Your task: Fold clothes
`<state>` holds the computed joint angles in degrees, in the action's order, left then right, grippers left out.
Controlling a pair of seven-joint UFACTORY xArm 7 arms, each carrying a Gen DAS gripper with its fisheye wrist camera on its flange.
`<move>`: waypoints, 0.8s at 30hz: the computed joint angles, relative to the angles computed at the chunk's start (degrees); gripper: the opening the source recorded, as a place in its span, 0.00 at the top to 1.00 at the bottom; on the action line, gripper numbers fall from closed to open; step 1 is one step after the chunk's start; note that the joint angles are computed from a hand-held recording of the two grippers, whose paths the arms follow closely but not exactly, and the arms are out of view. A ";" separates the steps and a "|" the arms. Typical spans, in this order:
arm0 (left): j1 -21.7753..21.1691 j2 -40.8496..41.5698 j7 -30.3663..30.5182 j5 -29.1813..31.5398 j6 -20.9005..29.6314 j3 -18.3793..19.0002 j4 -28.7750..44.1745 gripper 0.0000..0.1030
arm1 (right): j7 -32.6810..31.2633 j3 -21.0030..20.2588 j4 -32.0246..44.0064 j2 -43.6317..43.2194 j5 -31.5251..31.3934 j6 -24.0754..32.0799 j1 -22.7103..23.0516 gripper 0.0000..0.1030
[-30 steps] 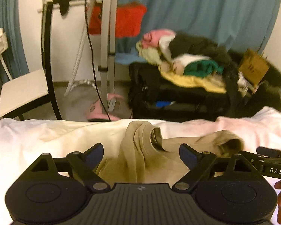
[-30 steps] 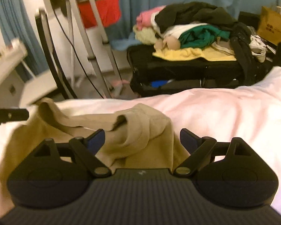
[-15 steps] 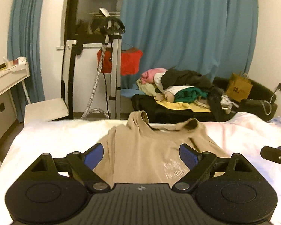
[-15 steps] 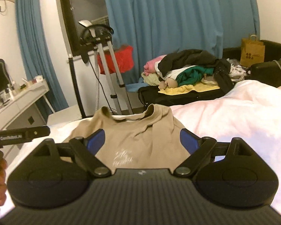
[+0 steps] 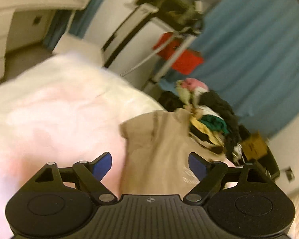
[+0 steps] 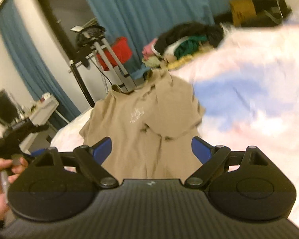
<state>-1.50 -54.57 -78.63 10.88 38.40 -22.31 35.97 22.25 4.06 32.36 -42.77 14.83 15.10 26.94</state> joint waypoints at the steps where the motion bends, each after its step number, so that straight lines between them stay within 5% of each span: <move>1: 1.03 1.42 -0.07 0.24 -1.48 0.69 -0.53 0.20 | -0.37 -0.80 -0.27 1.13 0.46 -0.61 0.59 0.14; 8: 11.04 18.40 0.39 8.36 -14.05 0.26 2.27 0.20 | -4.65 -5.46 1.47 11.23 3.43 -6.22 4.14 0.14; 12: 22.59 27.09 -9.41 20.20 -21.14 -9.05 5.68 0.27 | -9.50 -9.83 3.47 16.79 7.60 -9.94 9.56 0.15; 15: 30.05 29.61 -17.74 29.49 -24.51 -14.57 7.60 0.42 | -11.66 -10.20 5.73 20.77 9.30 -9.55 9.99 0.15; 17: 32.53 31.10 -19.79 34.78 -24.34 -16.91 9.88 0.65 | -13.85 -10.93 7.26 22.94 11.72 -9.21 10.72 0.14; 18: 32.94 31.84 -20.08 36.95 -23.56 -17.63 11.11 0.89 | -14.81 -10.94 7.75 23.63 12.72 -9.18 10.67 0.15; 19: 32.70 32.43 -19.67 38.79 -22.20 -18.11 12.50 1.00 | -15.71 -10.83 8.23 24.30 13.61 -9.11 10.44 0.15; 24: 31.33 39.05 -9.50 53.18 -11.13 -24.81 23.87 1.00 | -16.30 -7.72 8.54 24.69 15.87 -8.76 6.27 0.15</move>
<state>29.82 -15.52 -88.14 64.06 27.27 -47.12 59.83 5.95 -3.66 40.89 -18.08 30.69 6.34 33.21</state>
